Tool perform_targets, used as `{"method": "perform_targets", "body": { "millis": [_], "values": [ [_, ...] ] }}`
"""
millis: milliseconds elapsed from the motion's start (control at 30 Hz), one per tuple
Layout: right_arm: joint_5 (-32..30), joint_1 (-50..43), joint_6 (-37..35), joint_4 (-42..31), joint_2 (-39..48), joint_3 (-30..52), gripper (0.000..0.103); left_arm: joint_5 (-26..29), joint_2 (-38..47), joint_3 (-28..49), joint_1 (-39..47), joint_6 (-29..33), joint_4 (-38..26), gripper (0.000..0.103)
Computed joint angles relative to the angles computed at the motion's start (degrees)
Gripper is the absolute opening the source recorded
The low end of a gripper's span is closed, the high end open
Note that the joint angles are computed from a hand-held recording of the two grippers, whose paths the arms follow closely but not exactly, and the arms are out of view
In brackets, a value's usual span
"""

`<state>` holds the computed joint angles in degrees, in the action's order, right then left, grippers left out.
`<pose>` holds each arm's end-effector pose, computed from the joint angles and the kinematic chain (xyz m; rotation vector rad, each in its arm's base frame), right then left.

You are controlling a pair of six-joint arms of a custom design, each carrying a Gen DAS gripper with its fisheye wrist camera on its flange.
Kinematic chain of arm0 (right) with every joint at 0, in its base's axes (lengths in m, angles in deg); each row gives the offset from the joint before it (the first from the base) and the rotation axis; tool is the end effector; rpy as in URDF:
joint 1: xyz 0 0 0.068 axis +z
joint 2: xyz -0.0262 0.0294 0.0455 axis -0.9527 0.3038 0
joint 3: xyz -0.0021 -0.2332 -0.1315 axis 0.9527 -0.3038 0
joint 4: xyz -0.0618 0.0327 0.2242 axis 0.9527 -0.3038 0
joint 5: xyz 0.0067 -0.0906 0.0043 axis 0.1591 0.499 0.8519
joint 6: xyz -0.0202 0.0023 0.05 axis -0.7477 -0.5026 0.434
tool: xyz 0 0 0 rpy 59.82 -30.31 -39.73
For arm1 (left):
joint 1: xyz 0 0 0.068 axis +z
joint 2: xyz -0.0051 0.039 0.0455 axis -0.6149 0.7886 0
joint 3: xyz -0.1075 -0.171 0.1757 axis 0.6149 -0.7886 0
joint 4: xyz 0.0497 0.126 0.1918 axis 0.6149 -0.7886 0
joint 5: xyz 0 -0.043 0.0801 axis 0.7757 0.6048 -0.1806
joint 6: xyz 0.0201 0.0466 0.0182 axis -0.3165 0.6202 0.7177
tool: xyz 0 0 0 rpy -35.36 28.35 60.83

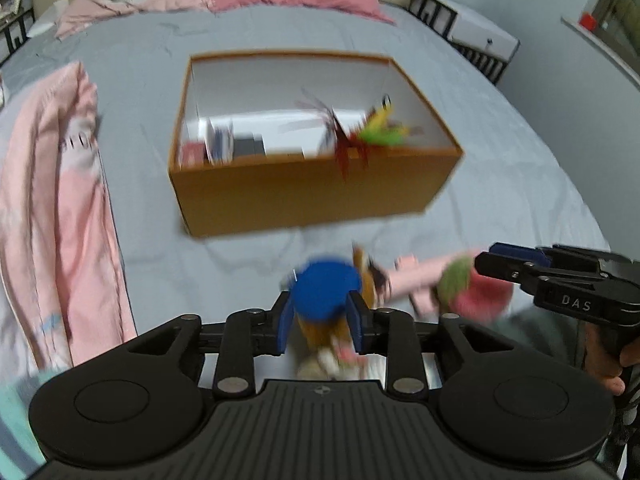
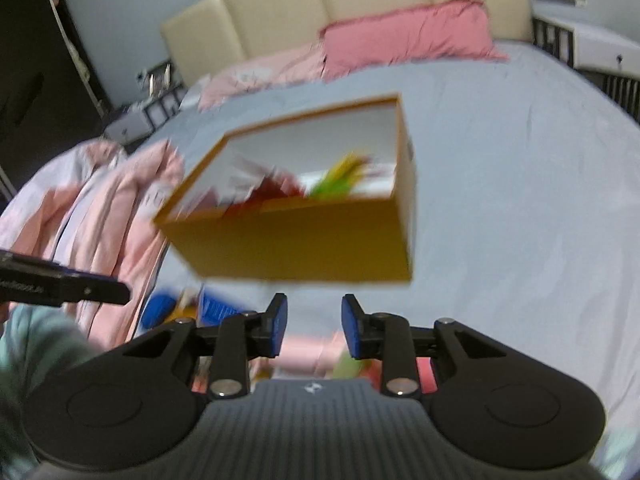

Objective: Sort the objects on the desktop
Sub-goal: 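Reach the right gripper to the pink plastic toy and grasp it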

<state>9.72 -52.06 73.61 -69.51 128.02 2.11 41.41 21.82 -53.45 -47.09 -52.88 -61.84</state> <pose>0.2770 0.1178 0.1505 -0.6460 2.3093 0.6625 0.1808 -0.0279 0.1907 -0.3658 2.5588 -0.1832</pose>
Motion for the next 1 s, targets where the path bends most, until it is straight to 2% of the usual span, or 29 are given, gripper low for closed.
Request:
{"method": "perform_targets", "body": {
  "millis": [133, 233, 367, 433, 767, 1000],
  "values": [
    [5.96, 4.03, -3.95, -2.30, -0.68, -1.93, 0.037, -3.38, -0.56, -2.61, -7.03, -1.95, 0.08, 0.038],
    [7.48, 5.69, -9.55, -6.34, 1.45, 0.69, 0.037, -5.27, 1.20, -3.05, -11.94, 0.00, 0.88, 0.054],
    [10.61, 8.17, -16.85, -9.24, 3.14, 3.28, 0.039, -8.56, 4.42, -3.12, -18.53, 3.58, 1.21, 0.054],
    [12.07, 9.24, -19.14, -11.56, 4.99, 5.38, 0.039, -8.41, 5.66, -3.38, -19.94, 4.11, 1.99, 0.055],
    [22.31, 14.60, -25.19, -16.70, 17.86, 15.72, 0.039, -4.05, 15.63, -2.98, -17.44, 4.73, 8.43, 0.056],
    [33.10, 18.72, -31.72, -12.07, 22.95, 17.42, 0.035, 1.60, 14.36, -5.63, -9.45, 4.19, 13.72, 0.056]
  ]
}}
